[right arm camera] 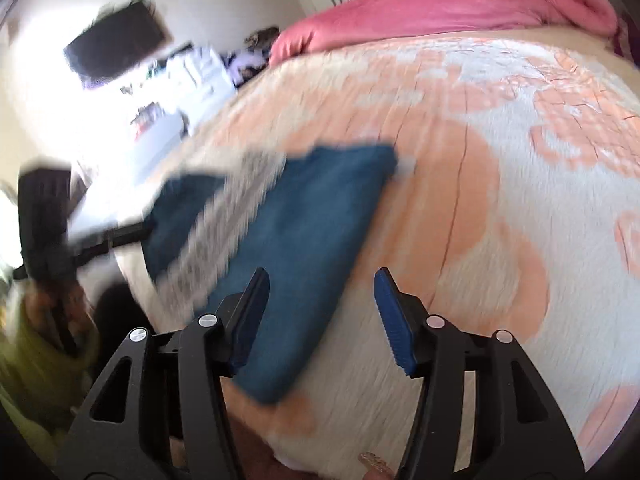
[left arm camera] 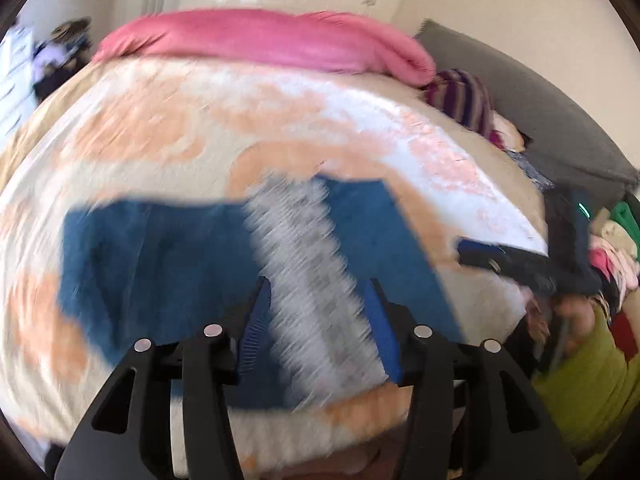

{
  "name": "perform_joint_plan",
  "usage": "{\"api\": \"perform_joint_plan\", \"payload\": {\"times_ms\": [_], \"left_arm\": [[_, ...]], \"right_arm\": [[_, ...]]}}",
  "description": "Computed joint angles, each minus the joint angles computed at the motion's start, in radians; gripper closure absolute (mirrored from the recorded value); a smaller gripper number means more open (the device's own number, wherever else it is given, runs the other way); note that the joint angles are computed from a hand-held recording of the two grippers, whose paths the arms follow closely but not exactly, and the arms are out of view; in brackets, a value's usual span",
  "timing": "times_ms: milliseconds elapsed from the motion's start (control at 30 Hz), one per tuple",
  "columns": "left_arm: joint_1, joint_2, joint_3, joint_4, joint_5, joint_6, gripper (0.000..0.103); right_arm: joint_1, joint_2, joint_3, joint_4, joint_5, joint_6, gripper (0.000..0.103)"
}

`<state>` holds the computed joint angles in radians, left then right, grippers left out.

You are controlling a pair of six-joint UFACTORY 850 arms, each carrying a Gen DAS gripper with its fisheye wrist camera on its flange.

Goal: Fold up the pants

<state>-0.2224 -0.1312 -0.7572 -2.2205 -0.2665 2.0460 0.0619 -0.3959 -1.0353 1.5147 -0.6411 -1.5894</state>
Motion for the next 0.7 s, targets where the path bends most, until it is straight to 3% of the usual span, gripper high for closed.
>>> {"api": "perform_joint_plan", "payload": {"times_ms": [100,233,333,433,500,533,700], "left_arm": [[-0.041,-0.093,-0.095,0.150,-0.040,-0.114,0.055],[-0.098,-0.169,-0.144,0.175,-0.013,-0.091,0.055],[-0.114,-0.205,-0.151,0.282,-0.041,-0.201,0.055],[-0.127,-0.230,-0.151,0.313,-0.013,-0.202,0.055],[-0.119,-0.229,-0.136,0.287,-0.032,-0.179,0.055],[-0.117,-0.230,-0.134,0.286,-0.036,-0.177,0.055],[-0.116,-0.229,-0.125,0.255,-0.039,-0.144,0.055]], "right_arm": [[0.006,-0.100,-0.155,-0.158,0.021,0.170,0.056],[0.003,-0.219,-0.302,-0.217,-0.081,0.286,0.056],[0.020,-0.272,-0.380,-0.315,-0.072,0.390,0.060],[0.029,-0.331,-0.455,-0.368,-0.115,0.452,0.068],[0.032,-0.365,-0.494,-0.382,-0.147,0.468,0.090],[0.036,-0.372,-0.503,-0.383,-0.154,0.458,0.096],[0.078,-0.334,-0.485,-0.381,-0.019,0.377,0.099]]}}
